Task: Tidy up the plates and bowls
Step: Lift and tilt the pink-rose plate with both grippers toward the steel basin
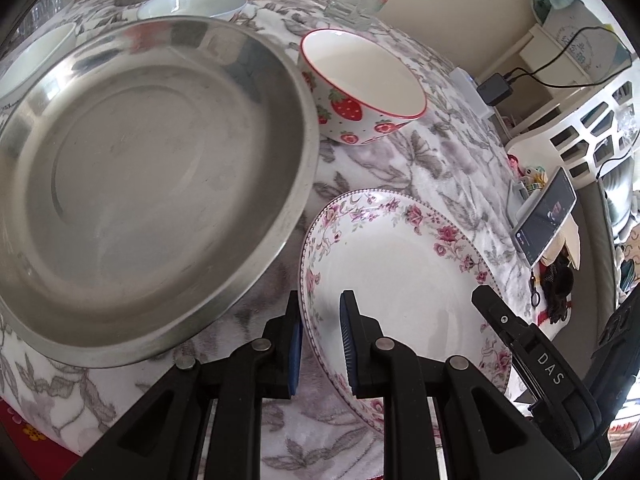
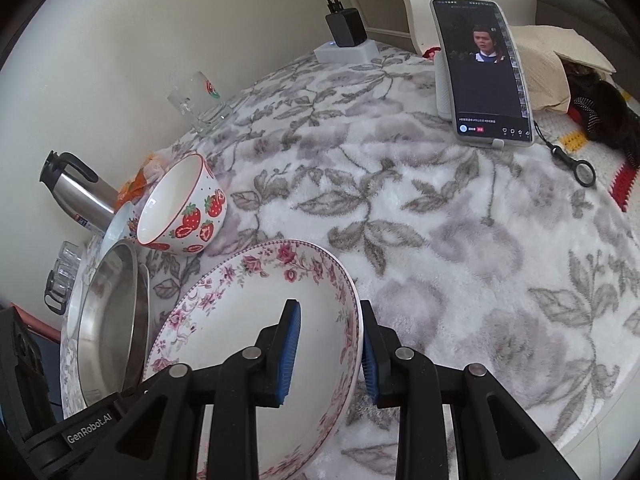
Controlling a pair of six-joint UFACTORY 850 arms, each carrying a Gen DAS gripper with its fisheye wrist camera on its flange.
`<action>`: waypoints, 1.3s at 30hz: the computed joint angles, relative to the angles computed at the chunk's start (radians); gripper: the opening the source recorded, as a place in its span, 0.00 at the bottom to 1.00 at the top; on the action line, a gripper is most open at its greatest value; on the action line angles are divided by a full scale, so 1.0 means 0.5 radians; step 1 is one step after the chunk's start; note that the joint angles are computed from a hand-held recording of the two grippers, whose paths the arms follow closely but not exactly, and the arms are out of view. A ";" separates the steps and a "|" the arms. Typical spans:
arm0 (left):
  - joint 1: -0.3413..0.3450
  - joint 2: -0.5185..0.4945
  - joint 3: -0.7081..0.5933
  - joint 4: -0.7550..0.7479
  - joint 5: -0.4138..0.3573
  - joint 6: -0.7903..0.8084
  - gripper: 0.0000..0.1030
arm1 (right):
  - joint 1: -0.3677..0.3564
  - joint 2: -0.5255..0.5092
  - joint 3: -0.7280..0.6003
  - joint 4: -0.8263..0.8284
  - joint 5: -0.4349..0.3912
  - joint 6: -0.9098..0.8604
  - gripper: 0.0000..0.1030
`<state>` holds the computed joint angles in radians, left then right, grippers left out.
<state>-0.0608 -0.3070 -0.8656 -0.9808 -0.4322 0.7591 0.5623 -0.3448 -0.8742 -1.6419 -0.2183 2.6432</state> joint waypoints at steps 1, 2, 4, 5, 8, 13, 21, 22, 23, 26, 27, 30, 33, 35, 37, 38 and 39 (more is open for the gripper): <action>0.002 0.005 0.003 -0.010 -0.005 0.020 0.18 | 0.002 0.010 0.007 -0.001 -0.013 0.005 0.29; 0.002 0.010 0.004 -0.020 -0.009 0.041 0.18 | 0.003 0.018 0.015 -0.012 -0.022 0.019 0.29; -0.005 0.015 0.003 -0.041 -0.011 0.074 0.18 | 0.011 0.042 0.035 -0.022 -0.051 0.039 0.29; -0.006 0.019 0.003 -0.050 -0.013 0.086 0.18 | 0.015 0.051 0.042 -0.018 -0.064 0.040 0.29; -0.003 0.042 0.008 -0.100 -0.035 0.158 0.18 | 0.023 0.081 0.069 -0.087 -0.100 0.132 0.29; 0.007 0.073 0.014 -0.180 -0.072 0.252 0.18 | 0.037 0.129 0.110 -0.224 -0.158 0.312 0.29; 0.023 0.168 0.040 -0.344 -0.081 0.456 0.18 | 0.078 0.193 0.146 -0.385 -0.269 0.491 0.29; 0.034 0.177 0.042 -0.363 -0.089 0.475 0.18 | 0.086 0.195 0.141 -0.394 -0.280 0.493 0.29; 0.044 0.186 0.043 -0.381 -0.095 0.492 0.18 | 0.094 0.198 0.139 -0.399 -0.290 0.487 0.29; 0.075 0.209 0.044 -0.424 -0.102 0.532 0.18 | 0.125 0.194 0.107 -0.360 -0.318 0.421 0.29; 0.089 0.218 0.043 -0.439 -0.107 0.548 0.18 | 0.134 0.190 0.096 -0.351 -0.326 0.407 0.29; 0.128 0.234 0.038 -0.476 -0.124 0.585 0.18 | 0.164 0.174 0.053 -0.321 -0.343 0.357 0.29; 0.181 0.245 0.031 -0.528 -0.154 0.628 0.18 | 0.195 0.146 -0.007 -0.259 -0.351 0.254 0.29; 0.226 0.247 0.020 -0.552 -0.186 0.643 0.18 | 0.214 0.125 -0.051 -0.242 -0.349 0.218 0.29; 0.282 0.243 0.008 -0.571 -0.224 0.648 0.18 | 0.228 0.104 -0.092 -0.241 -0.344 0.200 0.29; 0.306 0.245 0.007 -0.579 -0.240 0.650 0.18 | 0.239 0.094 -0.113 -0.228 -0.345 0.174 0.29; 0.336 0.239 -0.001 -0.585 -0.263 0.642 0.18 | 0.251 0.082 -0.139 -0.209 -0.347 0.137 0.29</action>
